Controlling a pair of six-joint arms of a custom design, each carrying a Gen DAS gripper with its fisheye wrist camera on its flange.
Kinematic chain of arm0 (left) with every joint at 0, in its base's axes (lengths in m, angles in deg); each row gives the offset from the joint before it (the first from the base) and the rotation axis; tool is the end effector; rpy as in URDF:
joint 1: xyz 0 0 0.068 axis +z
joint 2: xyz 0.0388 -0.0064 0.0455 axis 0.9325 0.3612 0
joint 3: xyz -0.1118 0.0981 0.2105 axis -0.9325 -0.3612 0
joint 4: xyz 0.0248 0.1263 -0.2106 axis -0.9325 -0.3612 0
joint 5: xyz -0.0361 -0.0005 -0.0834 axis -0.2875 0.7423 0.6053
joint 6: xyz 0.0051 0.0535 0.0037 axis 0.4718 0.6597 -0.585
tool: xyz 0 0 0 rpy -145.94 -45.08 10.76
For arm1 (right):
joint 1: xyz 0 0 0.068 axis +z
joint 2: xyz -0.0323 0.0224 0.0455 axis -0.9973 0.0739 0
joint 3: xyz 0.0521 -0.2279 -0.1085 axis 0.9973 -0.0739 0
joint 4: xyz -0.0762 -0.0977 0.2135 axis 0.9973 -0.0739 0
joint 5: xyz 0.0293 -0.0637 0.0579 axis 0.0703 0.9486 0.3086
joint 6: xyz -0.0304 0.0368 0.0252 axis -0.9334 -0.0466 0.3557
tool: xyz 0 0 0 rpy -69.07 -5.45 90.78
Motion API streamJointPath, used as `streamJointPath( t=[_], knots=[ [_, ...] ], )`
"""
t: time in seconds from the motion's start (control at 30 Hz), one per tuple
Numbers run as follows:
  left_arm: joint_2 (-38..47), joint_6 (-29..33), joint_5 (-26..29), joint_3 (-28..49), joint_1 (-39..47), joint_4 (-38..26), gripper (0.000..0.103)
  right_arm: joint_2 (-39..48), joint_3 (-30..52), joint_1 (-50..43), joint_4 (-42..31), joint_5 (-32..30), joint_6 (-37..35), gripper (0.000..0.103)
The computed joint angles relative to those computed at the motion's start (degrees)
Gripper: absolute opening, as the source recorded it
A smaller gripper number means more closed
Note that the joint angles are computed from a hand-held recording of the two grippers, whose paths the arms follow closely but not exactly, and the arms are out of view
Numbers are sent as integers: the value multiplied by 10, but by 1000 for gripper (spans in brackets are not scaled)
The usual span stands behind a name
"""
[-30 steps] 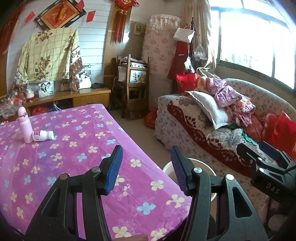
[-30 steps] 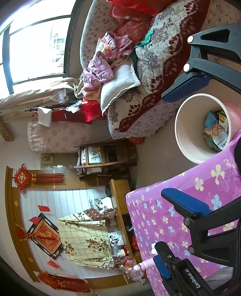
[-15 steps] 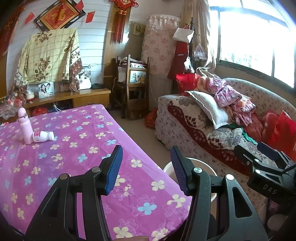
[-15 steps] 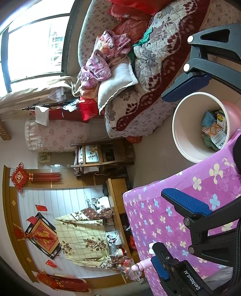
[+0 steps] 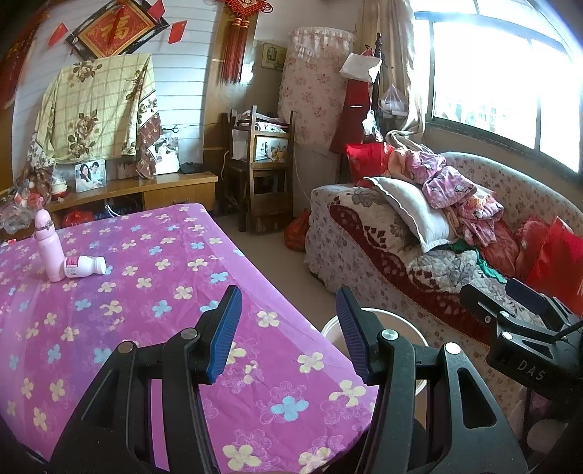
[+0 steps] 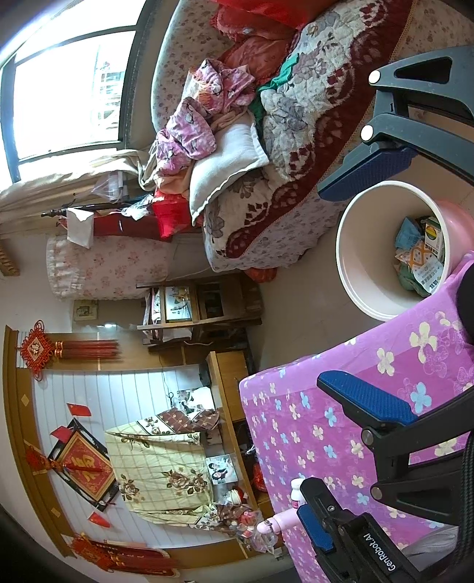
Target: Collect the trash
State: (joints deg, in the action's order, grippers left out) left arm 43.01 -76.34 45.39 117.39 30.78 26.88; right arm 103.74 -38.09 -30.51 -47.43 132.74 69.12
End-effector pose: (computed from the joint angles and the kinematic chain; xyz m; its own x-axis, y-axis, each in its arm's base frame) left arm 0.2660 -0.2104 0.1479 -0.4049 0.1969 -0.8929 0.6133 0.7828 -0.1055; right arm 0.1372 0.1410 0.1639 -0.3436 0.2481 -0.9058 0.5232 0.8515 0.0347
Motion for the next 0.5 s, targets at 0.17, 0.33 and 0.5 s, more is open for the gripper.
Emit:
streamJointPath(
  t=[0.17, 0.33, 0.5],
  knots=[
    [1, -1, 3, -1, 1, 1, 52, -2, 1, 1, -3, 1, 2, 93],
    [2, -1, 4, -3, 2, 4, 52, -1, 0, 0, 0, 0, -1, 93],
    [2, -1, 4, -2, 1, 3, 52, 0, -4, -1, 5, -1, -2, 93]
  ],
)
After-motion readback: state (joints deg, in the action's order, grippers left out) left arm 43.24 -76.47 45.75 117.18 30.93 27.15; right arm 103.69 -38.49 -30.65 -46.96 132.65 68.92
